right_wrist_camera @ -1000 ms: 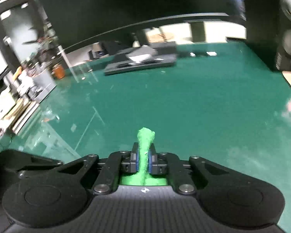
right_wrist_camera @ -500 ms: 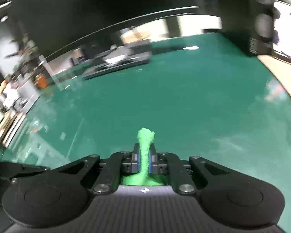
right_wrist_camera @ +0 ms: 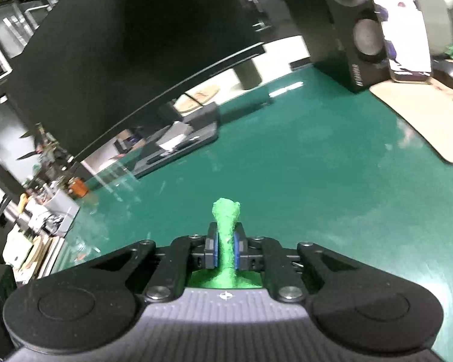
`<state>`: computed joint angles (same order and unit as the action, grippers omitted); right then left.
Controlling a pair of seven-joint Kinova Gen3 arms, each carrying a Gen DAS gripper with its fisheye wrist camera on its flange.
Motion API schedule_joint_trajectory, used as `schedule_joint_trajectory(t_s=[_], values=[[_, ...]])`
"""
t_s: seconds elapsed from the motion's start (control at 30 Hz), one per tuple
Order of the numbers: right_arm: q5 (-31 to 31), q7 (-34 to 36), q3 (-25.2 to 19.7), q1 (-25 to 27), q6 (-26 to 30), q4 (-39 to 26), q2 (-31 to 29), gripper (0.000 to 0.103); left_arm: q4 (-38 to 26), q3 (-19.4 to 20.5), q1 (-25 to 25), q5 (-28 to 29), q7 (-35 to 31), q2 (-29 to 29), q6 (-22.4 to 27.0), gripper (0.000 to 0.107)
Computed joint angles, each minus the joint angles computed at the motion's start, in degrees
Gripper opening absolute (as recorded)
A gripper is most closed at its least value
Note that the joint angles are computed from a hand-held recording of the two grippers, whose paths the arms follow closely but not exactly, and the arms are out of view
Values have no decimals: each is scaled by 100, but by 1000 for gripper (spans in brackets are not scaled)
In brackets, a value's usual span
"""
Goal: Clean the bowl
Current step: 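Hold the bowl with the left tool while the right tool wipes the cloth across the rim, then hold the bowl with the left tool while the right tool presses the cloth into it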
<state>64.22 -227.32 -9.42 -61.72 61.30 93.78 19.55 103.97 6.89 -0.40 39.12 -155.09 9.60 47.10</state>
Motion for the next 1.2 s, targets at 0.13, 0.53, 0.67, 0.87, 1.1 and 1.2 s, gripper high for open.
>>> schedule_joint_trajectory(t_s=[0.13,0.53,0.67,0.87,1.1,1.2], values=[[521,888,-846,978,-932,-41,81,11,207,-16,232,-282,551,-223,-407,35],[1008,1479,-105,901,-2472,545,64,12,635,-19,665,-750,1648,-640,-1033,35],[634,1877,849,241,-3102,531,32,18,669,-43,700,-818,1803,-694,-1024,35],[809,1893,1715,-353,-3942,769,-67,2,792,-80,718,-713,1779,-751,-1134,36],[-249,2466,1204,-62,-3196,537,-118,9,663,-41,840,-1095,2195,-741,-1023,39],[-536,2930,1285,-186,-3055,524,-169,9,628,-18,860,-1075,2220,-706,-995,41]])
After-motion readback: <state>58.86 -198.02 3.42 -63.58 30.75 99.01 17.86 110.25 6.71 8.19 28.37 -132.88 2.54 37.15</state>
